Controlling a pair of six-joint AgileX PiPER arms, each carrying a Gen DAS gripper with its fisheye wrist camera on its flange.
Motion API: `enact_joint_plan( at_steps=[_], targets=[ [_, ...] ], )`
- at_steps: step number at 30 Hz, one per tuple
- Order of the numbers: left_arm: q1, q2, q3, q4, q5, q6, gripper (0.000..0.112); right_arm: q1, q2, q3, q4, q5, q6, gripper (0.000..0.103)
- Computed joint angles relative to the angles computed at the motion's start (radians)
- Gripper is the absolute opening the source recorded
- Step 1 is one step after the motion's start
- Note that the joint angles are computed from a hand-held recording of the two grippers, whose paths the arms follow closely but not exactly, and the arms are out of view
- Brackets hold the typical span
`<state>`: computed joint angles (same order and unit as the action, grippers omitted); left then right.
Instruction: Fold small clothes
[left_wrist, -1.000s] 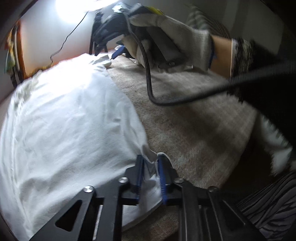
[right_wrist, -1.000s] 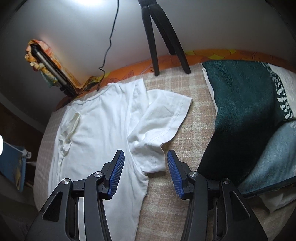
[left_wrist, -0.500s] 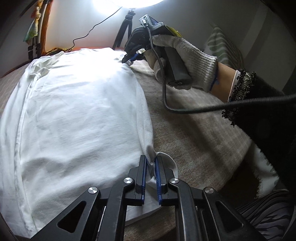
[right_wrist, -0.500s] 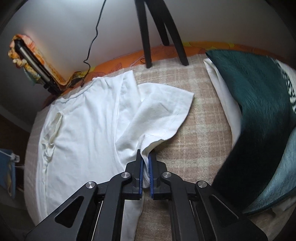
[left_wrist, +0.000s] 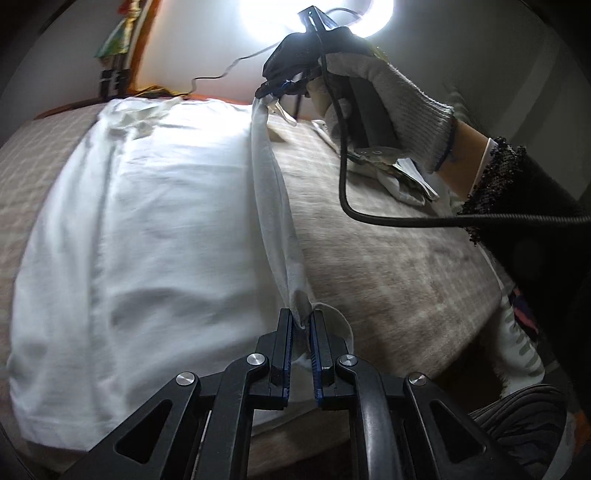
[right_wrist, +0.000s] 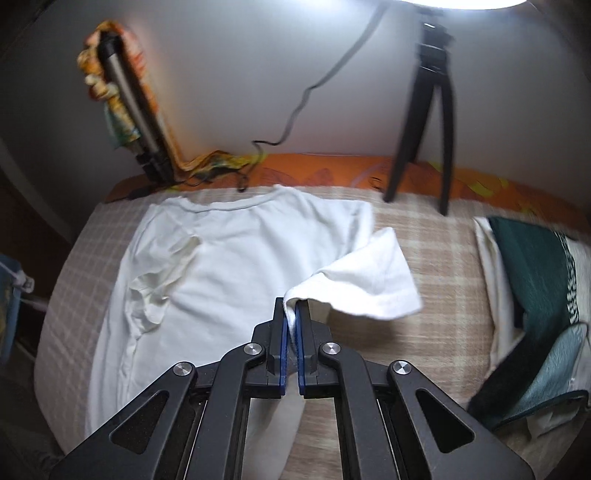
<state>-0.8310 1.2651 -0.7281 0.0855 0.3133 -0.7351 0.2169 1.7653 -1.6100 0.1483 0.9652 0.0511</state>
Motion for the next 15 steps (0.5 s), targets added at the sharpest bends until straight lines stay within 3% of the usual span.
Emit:
enact_joint_plan(
  at_steps=[7, 12, 15],
  targets=[
    [0.081, -0.085, 0.101, -0.117, 0.005, 0.114, 0.006, 0.180, 0.113, -0.124, -0.127, 0.034, 0.084, 0.003],
    [0.113, -0.102, 0.134, -0.164, 0.015, 0.177, 0.006, 0.228, 0.185, -0.173, -0.145, 0.046, 0.100, 0.003],
    [0.115, -0.105, 0.131, -0.158, 0.035, 0.197, 0.017, 0.236, 0.223, -0.192, -0.117, 0.059, 0.082, 0.004]
  ],
)
